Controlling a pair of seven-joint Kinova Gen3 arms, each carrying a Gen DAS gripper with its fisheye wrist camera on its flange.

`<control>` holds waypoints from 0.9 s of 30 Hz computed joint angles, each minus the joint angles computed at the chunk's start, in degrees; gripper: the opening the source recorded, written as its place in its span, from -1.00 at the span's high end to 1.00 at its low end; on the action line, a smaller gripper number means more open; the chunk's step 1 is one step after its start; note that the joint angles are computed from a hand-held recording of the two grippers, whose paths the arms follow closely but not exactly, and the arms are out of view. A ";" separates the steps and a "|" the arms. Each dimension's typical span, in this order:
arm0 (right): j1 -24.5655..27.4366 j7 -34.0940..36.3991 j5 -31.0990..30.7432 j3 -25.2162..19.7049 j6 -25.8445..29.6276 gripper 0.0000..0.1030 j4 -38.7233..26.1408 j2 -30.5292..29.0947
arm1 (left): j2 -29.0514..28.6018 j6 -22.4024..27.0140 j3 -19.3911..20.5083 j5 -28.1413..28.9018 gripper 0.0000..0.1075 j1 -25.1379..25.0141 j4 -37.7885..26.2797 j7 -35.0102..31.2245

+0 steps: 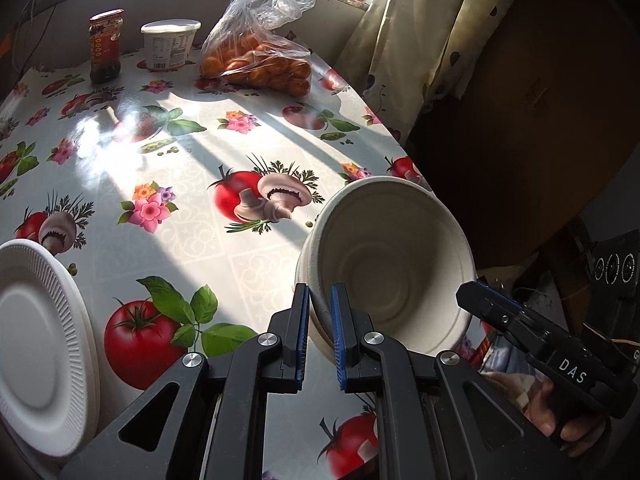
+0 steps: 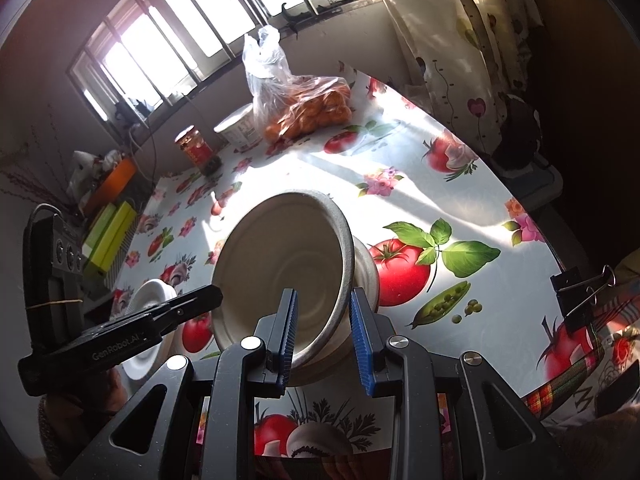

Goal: Organize plates and bowls
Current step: 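Carry the held beige bowl over the other beige bowls and lower it in, then open both tools to release the bowl nested in the bowls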

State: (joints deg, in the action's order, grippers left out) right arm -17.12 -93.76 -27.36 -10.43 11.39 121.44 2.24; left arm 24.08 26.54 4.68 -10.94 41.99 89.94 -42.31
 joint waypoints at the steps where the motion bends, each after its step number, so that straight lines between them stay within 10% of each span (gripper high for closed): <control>1: -0.24 -0.72 0.64 0.11 -0.09 0.48 0.08 -0.01 | -0.01 -0.07 -0.07 -0.09 0.81 0.09 0.06 0.07; 27: -1.49 -10.59 9.96 0.51 0.81 0.48 -0.10 0.69 | 1.11 1.51 0.39 0.89 0.80 -0.27 -1.28 -0.50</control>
